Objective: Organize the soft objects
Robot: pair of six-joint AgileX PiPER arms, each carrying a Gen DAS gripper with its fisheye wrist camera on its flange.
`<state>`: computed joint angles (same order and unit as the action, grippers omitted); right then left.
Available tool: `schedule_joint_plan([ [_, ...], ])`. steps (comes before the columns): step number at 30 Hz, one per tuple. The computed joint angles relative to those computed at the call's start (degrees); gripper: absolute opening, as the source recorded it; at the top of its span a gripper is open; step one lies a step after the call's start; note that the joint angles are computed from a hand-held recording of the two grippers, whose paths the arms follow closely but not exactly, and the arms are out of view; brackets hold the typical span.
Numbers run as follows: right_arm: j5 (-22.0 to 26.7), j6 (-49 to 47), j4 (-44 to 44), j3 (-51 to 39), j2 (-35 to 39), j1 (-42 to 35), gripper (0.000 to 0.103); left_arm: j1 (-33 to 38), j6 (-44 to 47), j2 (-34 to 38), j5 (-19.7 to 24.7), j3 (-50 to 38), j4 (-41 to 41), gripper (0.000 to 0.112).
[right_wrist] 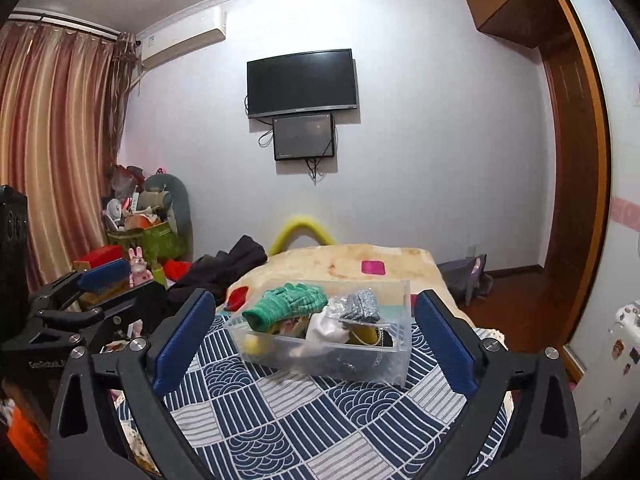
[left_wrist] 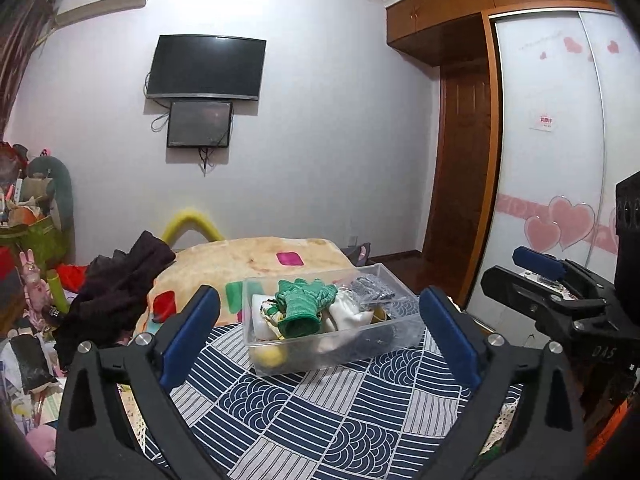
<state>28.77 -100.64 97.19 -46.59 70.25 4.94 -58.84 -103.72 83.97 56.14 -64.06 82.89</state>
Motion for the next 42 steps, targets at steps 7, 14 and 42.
schedule_joint_plan([
  [7, 1.13, -1.58, 1.97, 1.24, -0.91, -0.81, 0.1, -1.03, -0.42, 0.27, 1.46, 0.22, 0.07, 0.101],
  [14, 1.59, -1.16, 1.8, 1.28, -1.06, -1.21, 0.1, -0.89, -0.71, 0.46, 1.11, 0.27, 0.2, 0.101],
  [42, 2.47, 1.26, 0.3, 1.55, -2.6, -2.37, 0.1, -1.6, -0.45, 0.17, 1.49, 0.17, 0.47, 0.102],
])
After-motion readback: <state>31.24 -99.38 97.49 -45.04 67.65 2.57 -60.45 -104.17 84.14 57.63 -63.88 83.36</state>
